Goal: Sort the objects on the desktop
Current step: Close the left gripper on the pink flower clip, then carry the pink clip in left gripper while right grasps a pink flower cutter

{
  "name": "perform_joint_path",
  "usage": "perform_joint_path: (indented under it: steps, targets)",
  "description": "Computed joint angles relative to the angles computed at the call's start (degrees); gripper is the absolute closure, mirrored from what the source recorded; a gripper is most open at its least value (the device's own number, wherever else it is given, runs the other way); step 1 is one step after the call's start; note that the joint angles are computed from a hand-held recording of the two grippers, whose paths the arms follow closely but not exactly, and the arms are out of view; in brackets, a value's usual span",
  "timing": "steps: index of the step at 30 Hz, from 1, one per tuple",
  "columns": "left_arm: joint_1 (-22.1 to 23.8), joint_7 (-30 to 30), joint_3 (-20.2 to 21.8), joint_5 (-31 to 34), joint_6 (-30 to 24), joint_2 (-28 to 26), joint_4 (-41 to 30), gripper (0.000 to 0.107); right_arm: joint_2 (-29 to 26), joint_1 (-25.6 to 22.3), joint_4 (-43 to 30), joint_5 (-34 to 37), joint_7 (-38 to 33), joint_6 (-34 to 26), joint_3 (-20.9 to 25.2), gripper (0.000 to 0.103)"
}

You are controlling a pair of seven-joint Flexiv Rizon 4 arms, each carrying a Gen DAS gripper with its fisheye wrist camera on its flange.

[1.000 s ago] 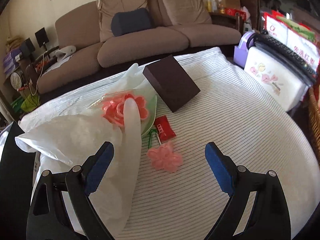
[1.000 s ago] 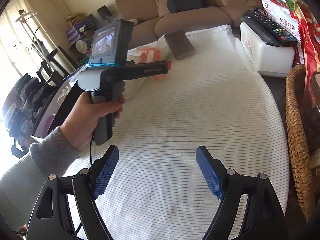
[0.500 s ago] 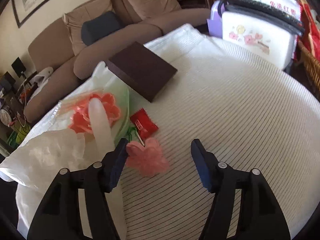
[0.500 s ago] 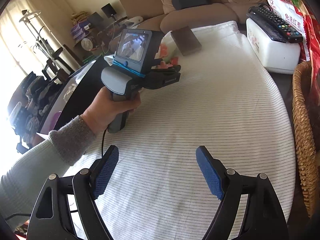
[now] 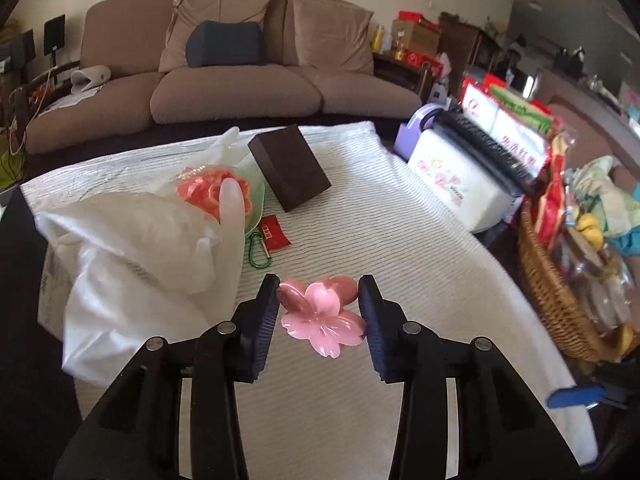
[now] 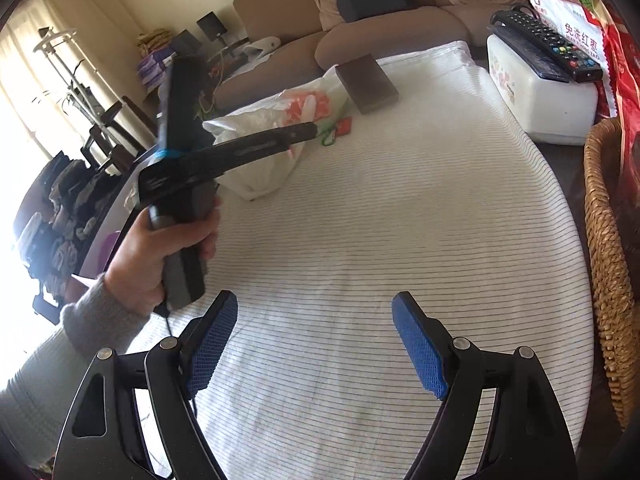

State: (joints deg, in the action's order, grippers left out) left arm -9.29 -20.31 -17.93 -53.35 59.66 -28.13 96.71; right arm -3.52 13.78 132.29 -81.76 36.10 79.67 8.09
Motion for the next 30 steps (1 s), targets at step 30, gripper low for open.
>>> perform_joint_path:
  steps: [30]
  targets:
    - [7.72, -4.09, 10.69, -4.25, -19.48, 10.27, 1.9, 0.069, -37.47, -4.36, -46.34, 42.77, -60.81, -6.83, 0.01, 0.029]
